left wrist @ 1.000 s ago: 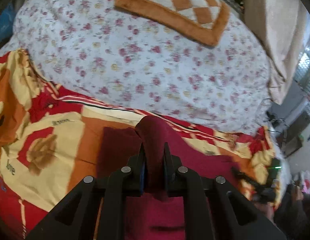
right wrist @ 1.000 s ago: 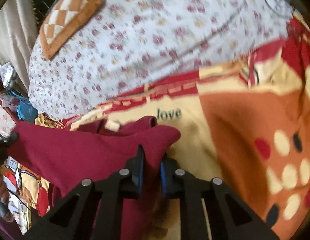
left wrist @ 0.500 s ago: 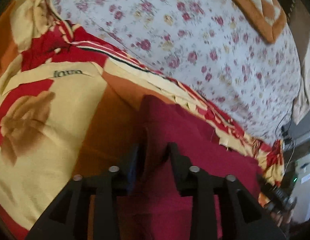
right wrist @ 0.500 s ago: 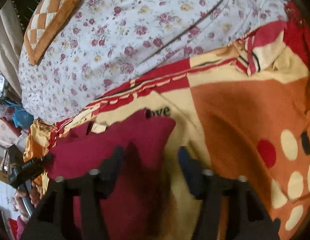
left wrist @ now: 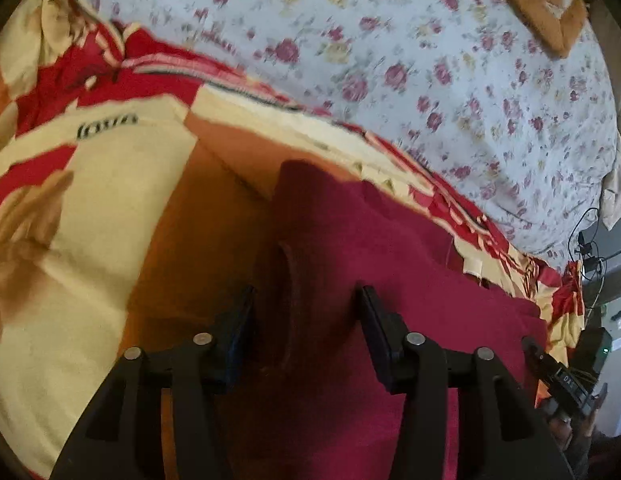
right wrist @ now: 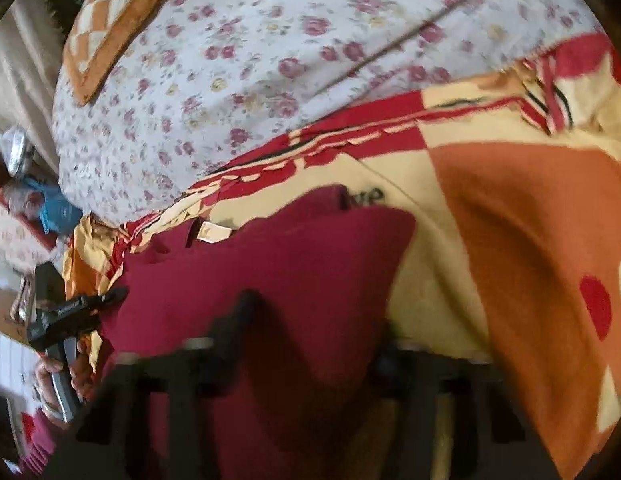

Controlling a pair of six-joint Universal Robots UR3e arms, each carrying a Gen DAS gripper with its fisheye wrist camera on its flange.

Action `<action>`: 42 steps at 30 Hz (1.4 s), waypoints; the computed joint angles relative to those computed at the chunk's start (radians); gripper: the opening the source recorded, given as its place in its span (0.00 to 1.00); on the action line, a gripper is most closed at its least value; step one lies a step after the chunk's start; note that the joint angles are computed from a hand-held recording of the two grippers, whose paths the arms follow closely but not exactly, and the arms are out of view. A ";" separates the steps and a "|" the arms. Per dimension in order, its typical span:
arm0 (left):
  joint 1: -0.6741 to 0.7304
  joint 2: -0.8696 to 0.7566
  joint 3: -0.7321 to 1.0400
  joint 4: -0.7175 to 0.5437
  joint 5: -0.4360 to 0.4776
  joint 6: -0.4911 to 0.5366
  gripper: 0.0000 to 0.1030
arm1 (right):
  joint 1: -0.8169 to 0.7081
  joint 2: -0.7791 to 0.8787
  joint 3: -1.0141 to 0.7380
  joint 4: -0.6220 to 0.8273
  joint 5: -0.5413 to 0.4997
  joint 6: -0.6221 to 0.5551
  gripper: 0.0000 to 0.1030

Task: Fold small clothes

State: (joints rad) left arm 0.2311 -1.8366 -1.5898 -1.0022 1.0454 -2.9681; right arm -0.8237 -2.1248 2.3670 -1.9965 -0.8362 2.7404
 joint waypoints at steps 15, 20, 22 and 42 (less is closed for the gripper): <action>-0.030 0.024 -0.070 0.403 -0.041 -0.165 0.03 | 0.217 0.251 -0.244 -0.512 -0.153 0.208 0.13; -0.077 -0.121 0.059 0.207 0.076 -0.193 0.13 | 0.329 0.466 -0.289 -0.612 -0.308 0.237 0.13; -0.051 -0.111 0.038 0.209 0.037 -0.182 0.18 | 0.323 0.509 -0.288 -0.567 -0.326 0.243 0.14; 0.061 0.264 -0.192 -0.015 -0.026 -0.016 0.23 | 0.017 -0.011 -0.155 0.110 -0.128 -0.046 0.68</action>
State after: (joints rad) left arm 0.2925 -1.5731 -1.7819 -1.0171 1.0197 -2.9844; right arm -0.8064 -2.1360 2.2116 -1.8862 -0.9644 2.6939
